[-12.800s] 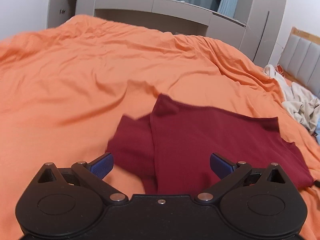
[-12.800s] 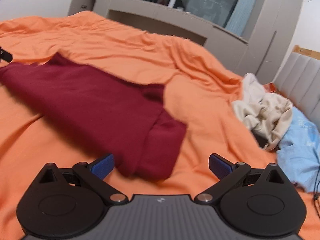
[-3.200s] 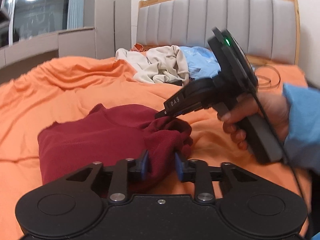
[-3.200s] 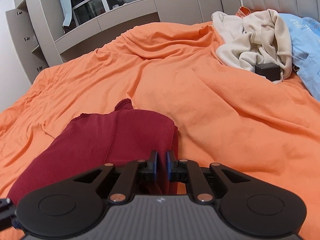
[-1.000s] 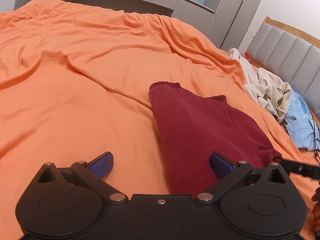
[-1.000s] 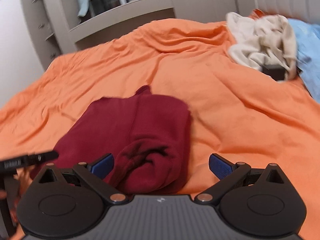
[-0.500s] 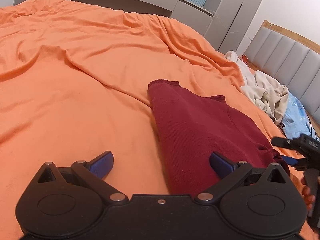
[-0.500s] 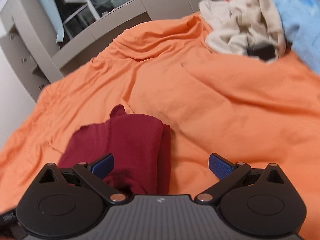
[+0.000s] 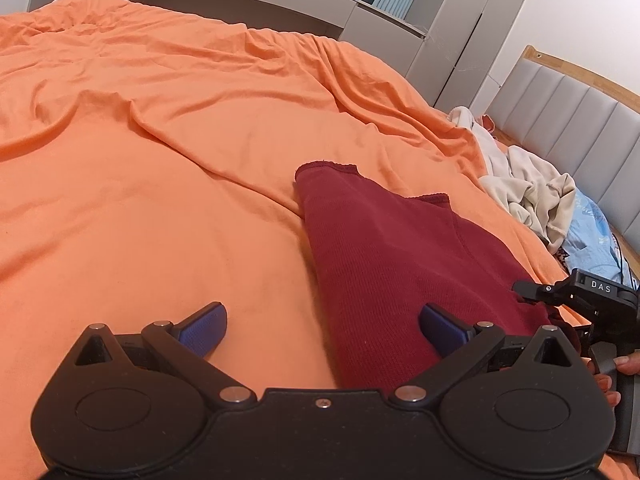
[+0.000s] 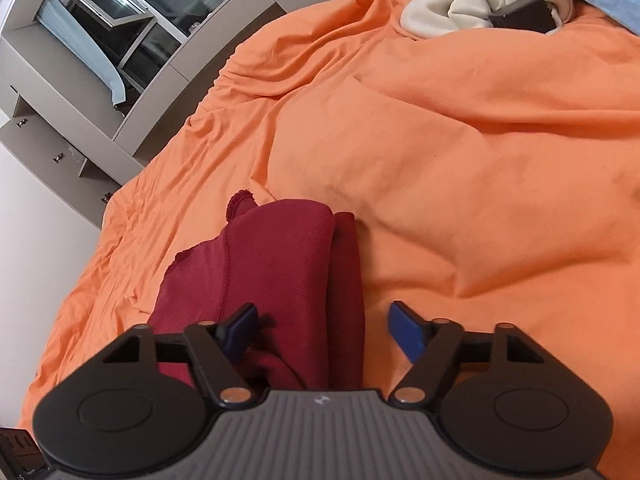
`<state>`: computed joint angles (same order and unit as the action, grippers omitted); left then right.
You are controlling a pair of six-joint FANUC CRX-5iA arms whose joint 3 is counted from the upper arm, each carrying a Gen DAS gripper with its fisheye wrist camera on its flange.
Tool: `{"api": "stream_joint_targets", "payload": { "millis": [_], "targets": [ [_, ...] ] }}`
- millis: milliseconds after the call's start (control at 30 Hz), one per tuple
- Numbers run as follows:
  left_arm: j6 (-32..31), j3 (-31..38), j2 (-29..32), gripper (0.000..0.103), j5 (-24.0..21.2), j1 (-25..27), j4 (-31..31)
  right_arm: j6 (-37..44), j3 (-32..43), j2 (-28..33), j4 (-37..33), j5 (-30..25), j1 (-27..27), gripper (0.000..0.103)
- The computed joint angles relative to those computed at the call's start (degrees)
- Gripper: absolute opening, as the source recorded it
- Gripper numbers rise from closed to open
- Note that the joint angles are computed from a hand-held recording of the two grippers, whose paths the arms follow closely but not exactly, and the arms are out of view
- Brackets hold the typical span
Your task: Fold small clothes
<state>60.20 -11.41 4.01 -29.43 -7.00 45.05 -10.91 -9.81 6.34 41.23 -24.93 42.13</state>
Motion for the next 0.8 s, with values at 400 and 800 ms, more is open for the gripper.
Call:
{"api": "stream_joint_targets", "payload": {
  "millis": [400, 800],
  "targets": [
    [5.6, 12.6, 5.1, 0.103, -14.4, 2.6, -9.1, -0.1, 1.7, 1.2, 0.9, -2.9, 1.1, 0.051],
    [3.0, 17.9, 11.7, 0.103, -21.1, 4.9, -1.3, 0.0, 2.1, 2.1, 3.2, -5.4, 1.8, 0.054]
  ]
}}
